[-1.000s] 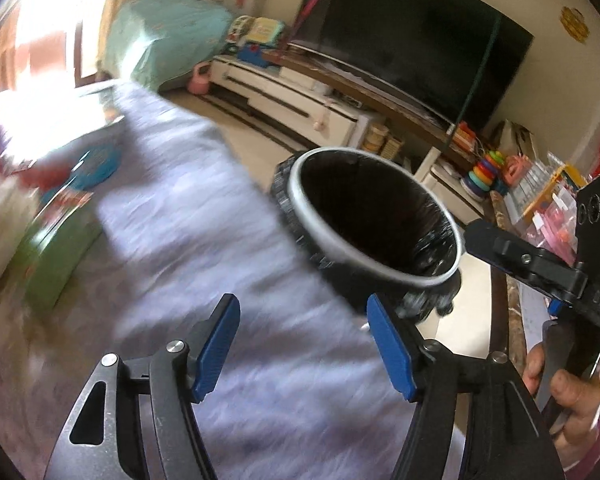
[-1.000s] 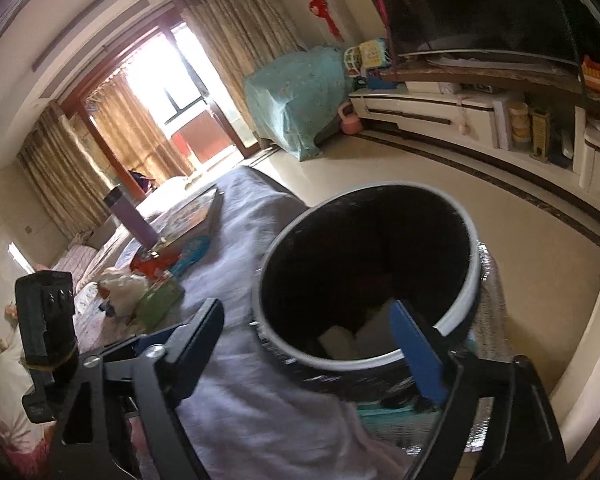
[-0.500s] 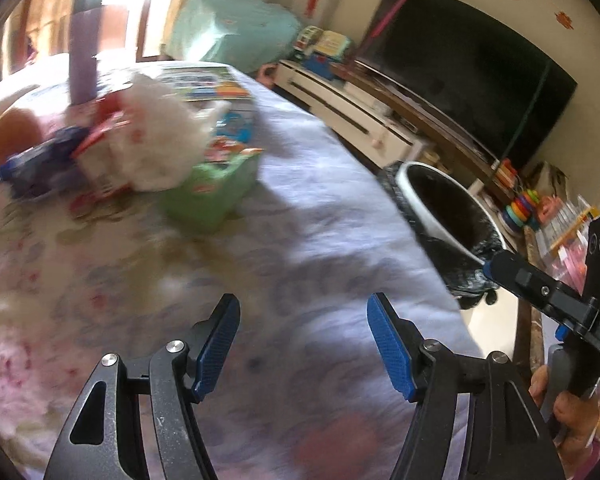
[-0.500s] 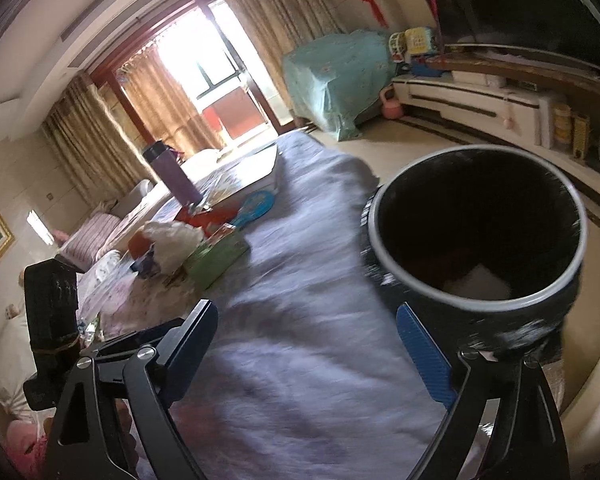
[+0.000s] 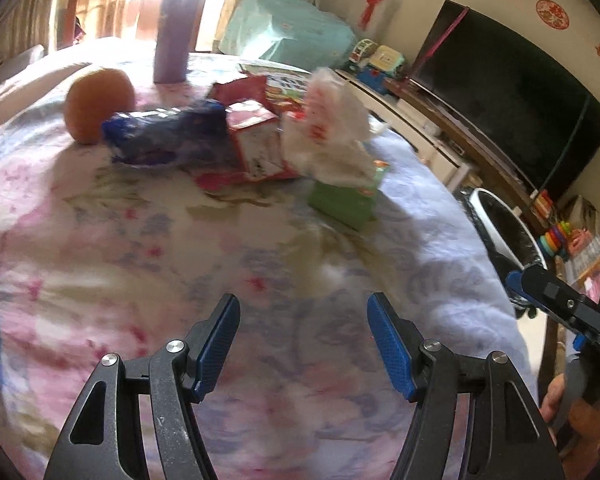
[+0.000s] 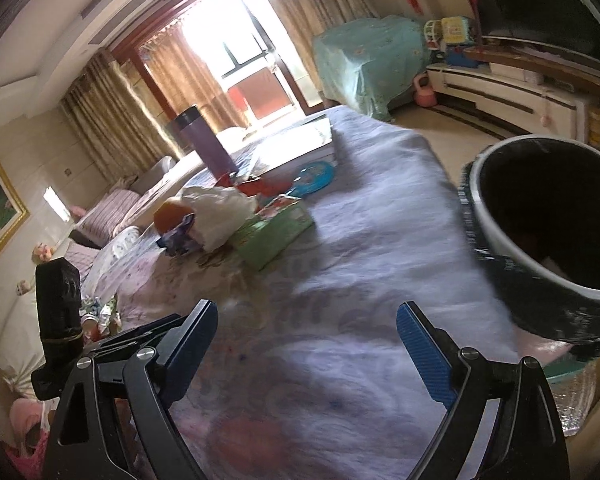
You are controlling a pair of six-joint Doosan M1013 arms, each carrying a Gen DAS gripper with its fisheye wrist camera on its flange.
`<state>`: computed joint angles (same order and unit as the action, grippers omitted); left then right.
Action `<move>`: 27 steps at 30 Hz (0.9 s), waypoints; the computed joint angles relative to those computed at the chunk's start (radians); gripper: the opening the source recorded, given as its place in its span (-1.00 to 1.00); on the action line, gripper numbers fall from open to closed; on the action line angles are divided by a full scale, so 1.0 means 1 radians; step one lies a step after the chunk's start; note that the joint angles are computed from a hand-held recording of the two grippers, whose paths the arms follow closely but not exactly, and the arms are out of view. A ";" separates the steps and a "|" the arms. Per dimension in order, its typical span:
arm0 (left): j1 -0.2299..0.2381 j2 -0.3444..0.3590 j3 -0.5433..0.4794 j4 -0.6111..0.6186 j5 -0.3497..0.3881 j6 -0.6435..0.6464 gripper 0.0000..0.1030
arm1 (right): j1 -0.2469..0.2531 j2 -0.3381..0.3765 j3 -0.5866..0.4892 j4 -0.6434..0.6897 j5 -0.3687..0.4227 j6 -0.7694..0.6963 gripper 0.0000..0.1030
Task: Collect trash
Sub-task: 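Move both open grippers back toward the remaining trash on the table, then grasp the blue snack bag with the left gripper while the right gripper grasps the red-printed plastic bag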
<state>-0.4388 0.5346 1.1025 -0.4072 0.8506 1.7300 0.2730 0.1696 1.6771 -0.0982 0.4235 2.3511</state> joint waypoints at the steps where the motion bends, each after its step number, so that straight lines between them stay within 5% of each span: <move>1: 0.003 0.000 -0.003 0.009 0.001 -0.004 0.27 | 0.004 0.007 -0.007 0.005 0.000 -0.006 0.79; 27: 0.052 0.116 -0.224 0.200 0.056 -0.040 0.60 | 0.025 0.133 -0.151 0.121 -0.019 -0.129 0.79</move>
